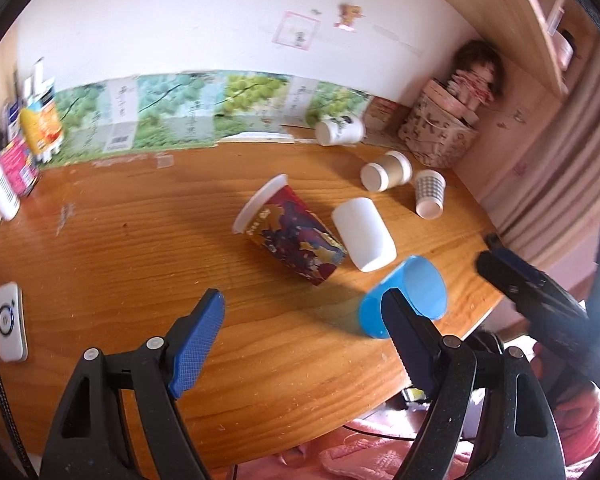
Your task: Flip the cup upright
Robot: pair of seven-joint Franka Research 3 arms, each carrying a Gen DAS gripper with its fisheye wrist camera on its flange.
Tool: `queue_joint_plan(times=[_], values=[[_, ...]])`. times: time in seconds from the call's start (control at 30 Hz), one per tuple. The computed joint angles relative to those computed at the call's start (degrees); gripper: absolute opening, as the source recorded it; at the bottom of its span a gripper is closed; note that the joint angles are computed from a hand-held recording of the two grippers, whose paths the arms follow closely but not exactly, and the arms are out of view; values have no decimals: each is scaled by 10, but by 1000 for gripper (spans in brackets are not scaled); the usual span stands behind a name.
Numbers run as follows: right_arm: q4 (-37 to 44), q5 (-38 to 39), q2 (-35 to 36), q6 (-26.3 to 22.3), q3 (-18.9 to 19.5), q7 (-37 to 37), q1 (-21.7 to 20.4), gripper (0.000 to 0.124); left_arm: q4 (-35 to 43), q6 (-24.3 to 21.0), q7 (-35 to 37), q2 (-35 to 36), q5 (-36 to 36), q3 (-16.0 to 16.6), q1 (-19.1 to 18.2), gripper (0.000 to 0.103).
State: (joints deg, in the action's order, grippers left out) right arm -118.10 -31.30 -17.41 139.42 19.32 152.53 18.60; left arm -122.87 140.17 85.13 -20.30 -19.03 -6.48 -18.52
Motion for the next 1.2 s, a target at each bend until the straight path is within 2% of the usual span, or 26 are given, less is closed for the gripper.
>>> queue_joint_plan(times=[0.17,0.43,0.53,0.6,0.67,0.73,0.8,0.93,0.97,1.03,1.2], values=[[14,20,-21,3,-13,-85,8,84,2,-5,-119,-8,75,-36,32,83],[-2,112,-82,14,-30,-207,5,84,27,-39,-261,-16,189,-79,31,83],[-13,134,-103,20,-29,-242,-5,93,63,-60,-306,-4,253,-104,31,84],[-19,157,-112,25,-33,-273,-7,102,81,-67,-326,2,272,-108,23,84],[-25,175,-123,27,-35,-301,-11,103,97,-70,-357,7,280,-112,17,84],[-31,189,-134,30,-35,-321,-18,103,115,-77,-395,13,295,-118,17,84],[-37,202,-146,28,-36,-339,-25,103,130,-79,-421,18,307,-122,12,91],[-55,222,-172,37,-38,-362,-42,103,146,-63,-490,17,350,-139,12,95],[-58,228,-178,39,-39,-366,-46,103,154,-65,-512,19,368,-147,14,100],[-68,244,-191,47,-45,-372,-52,103,164,-67,-557,19,413,-164,21,101],[-94,260,-226,76,-38,-373,-85,103,196,-118,-663,33,565,-218,32,101]])
